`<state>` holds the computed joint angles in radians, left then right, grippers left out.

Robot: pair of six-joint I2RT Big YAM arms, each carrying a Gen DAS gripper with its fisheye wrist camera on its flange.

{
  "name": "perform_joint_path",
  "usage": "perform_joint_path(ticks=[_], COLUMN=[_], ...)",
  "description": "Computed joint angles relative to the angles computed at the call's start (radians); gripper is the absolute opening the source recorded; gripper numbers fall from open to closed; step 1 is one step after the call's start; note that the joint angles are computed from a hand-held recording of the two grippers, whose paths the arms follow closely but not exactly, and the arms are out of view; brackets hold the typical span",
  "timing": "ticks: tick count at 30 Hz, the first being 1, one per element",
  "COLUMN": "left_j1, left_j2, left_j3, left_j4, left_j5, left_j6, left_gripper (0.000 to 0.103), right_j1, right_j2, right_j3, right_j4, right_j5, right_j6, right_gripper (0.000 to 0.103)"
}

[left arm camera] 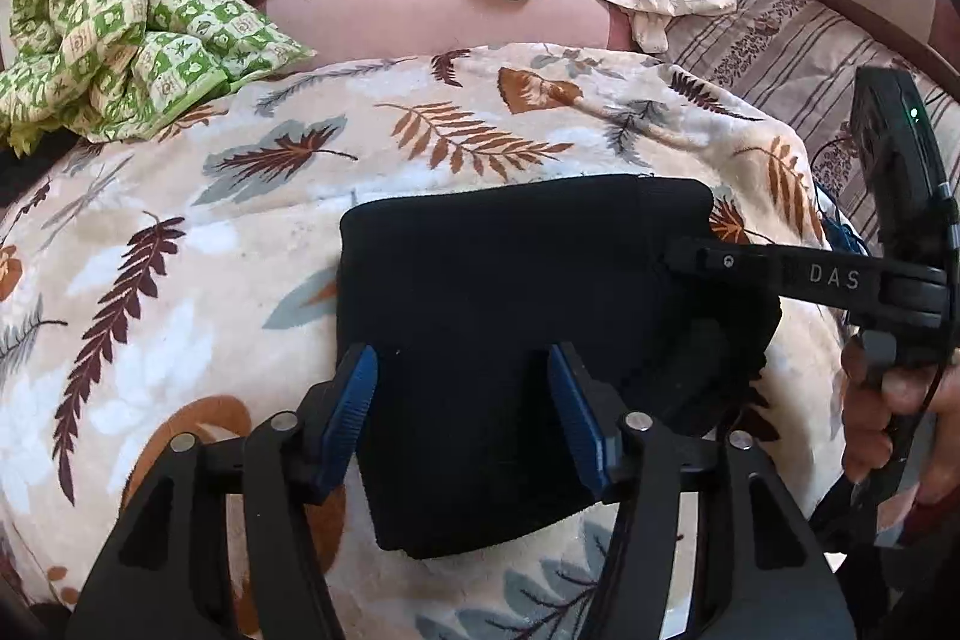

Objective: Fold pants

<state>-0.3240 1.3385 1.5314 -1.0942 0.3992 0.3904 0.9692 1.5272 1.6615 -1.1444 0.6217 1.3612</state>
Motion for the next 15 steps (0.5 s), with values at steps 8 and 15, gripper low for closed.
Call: perform_joint_path(ticks=[8, 15], left_j1=[0.008, -0.029], left_j2=[0.053, 0.11], left_j3=[0.093, 0.121], left_j4=[-0.01, -0.017], left_j5=[-0.01, -0.091], left_j6=[-0.054, -0.088], left_gripper=[0.063, 0.063], right_j1=[0.034, -0.032], right_j2=[0.039, 0.134], right_j3=[0.148, 0.231], right_j4=[-0.139, -0.152], right_j5=[0.121, 0.005], right_j6=[-0.049, -0.149], right_gripper=[0.032, 0.031])
